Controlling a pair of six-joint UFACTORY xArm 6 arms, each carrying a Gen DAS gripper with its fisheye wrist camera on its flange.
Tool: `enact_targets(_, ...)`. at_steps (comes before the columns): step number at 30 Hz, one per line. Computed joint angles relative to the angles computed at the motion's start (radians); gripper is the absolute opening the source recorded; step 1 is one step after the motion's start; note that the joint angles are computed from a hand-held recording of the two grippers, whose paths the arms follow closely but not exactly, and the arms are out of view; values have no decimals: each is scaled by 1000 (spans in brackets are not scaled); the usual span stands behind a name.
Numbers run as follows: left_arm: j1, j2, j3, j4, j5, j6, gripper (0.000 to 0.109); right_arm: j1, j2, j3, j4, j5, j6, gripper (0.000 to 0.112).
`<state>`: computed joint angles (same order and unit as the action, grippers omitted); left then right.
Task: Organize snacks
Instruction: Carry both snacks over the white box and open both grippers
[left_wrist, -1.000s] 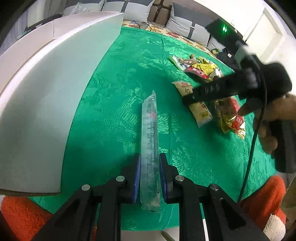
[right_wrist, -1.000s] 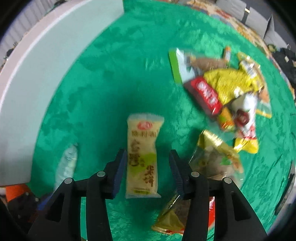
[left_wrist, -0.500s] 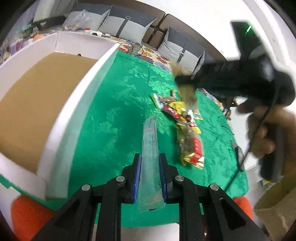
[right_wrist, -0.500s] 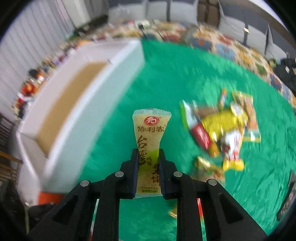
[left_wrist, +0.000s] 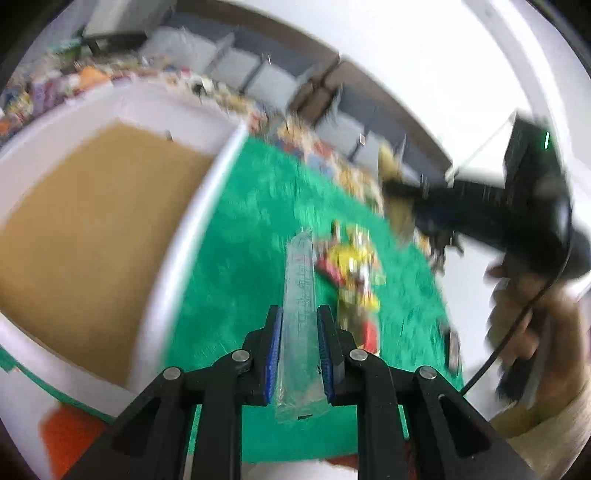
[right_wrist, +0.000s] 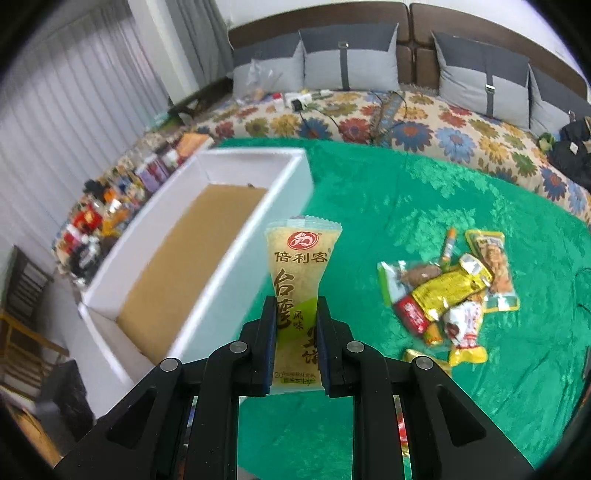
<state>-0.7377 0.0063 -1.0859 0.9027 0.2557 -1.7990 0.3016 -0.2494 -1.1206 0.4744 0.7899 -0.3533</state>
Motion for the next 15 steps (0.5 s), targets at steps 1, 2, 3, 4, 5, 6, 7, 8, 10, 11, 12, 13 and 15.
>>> enact_targets(1,10,-38,19,26,26,-19,18,11,-2,-10,15,10,0,20)
enact_targets(2,26,-91,49,33,74,-13,18,26,2,-22,37,18,-5,20)
enact_targets(3,36,-124,71,24,112,4,18,45,9,-38,63,30,-12,20)
enact_targets(4,45,-147,86,5,154,25,18,72,23,-60,100,42,-19,20)
enact_targets(5,60,-169,106,-29,192,59,18,95,37,-74,126,48,-21,20)
enact_targets(6,77,-183,121,-76,237,113,19,114,49,-82,148,51,-21,20)
enact_targets(7,83,-183,121,-108,284,150,19,146,77,-103,182,56,-18,20)
enact_targets(8,91,-176,114,-156,369,212,22,167,92,-107,196,49,-17,20)
enact_targets(10,103,-138,101,-218,418,279,45,223,129,-107,213,7,-14,25)
enact_targets(11,120,-129,110,-270,421,316,65,244,146,-103,219,-18,-13,27)
enact_targets(12,123,-130,118,-282,427,314,71,261,165,-98,230,-35,-11,40)
enact_targets(13,121,-132,125,-270,439,291,74,266,170,-91,237,-41,-10,54)
enact_targets(15,113,-149,142,-229,457,246,74,267,154,-47,249,-82,-22,55)
